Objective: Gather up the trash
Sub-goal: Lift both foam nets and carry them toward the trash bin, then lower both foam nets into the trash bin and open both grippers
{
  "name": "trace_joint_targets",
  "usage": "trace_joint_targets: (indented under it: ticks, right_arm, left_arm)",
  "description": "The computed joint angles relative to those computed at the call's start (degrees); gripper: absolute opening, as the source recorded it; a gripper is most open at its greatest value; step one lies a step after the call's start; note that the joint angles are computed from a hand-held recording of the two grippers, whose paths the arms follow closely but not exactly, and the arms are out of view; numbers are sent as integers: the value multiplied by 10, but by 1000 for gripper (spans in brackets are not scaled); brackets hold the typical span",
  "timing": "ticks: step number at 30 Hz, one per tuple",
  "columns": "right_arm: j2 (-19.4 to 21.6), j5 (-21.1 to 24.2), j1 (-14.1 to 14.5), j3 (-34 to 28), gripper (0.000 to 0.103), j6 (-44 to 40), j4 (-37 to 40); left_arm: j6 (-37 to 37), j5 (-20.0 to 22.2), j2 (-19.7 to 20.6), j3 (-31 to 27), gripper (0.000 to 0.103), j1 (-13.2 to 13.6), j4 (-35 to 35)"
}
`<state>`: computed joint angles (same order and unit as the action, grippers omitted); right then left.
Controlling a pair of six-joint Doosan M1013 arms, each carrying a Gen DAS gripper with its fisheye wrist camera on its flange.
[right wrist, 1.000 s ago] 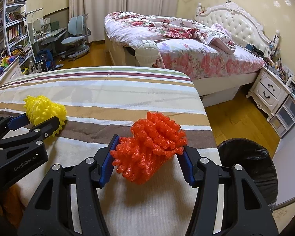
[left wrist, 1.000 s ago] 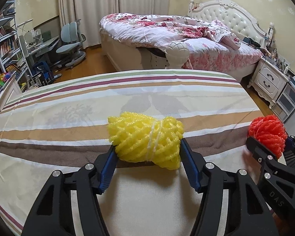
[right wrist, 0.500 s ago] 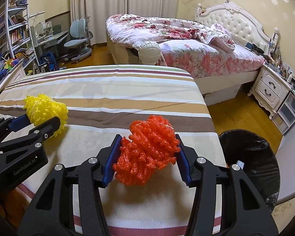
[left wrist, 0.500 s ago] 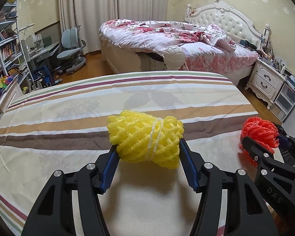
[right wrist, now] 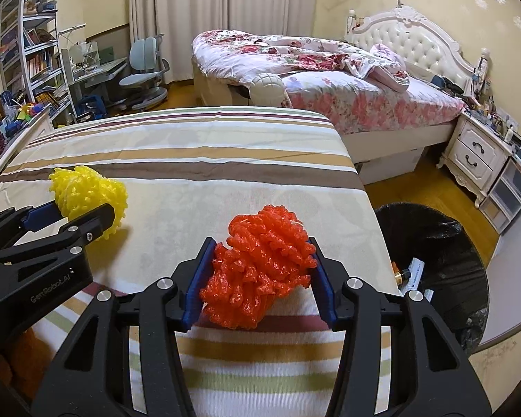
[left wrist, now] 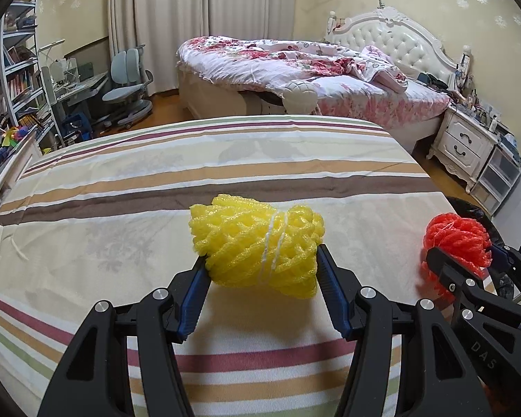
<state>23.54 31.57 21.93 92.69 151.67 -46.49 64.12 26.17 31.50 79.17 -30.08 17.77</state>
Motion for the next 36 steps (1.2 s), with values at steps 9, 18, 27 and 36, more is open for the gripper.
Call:
trace_joint_targets:
  ticks: [9, 18, 27, 36]
  right_arm:
    - [-31, -8, 6, 44, 50, 63, -44]
    - [-61, 2, 3, 80, 50, 142, -101]
    - [-85, 32, -12, 108, 50, 217, -154]
    - [-101, 53, -36, 129, 50, 273, -200]
  left_arm:
    - [-39, -30, -20, 34, 58, -12, 34]
    - [3, -75, -29, 48, 58, -24, -1]
    - [98, -92, -21, 32, 58, -43, -75]
    - [175, -108, -8, 11, 58, -63, -129]
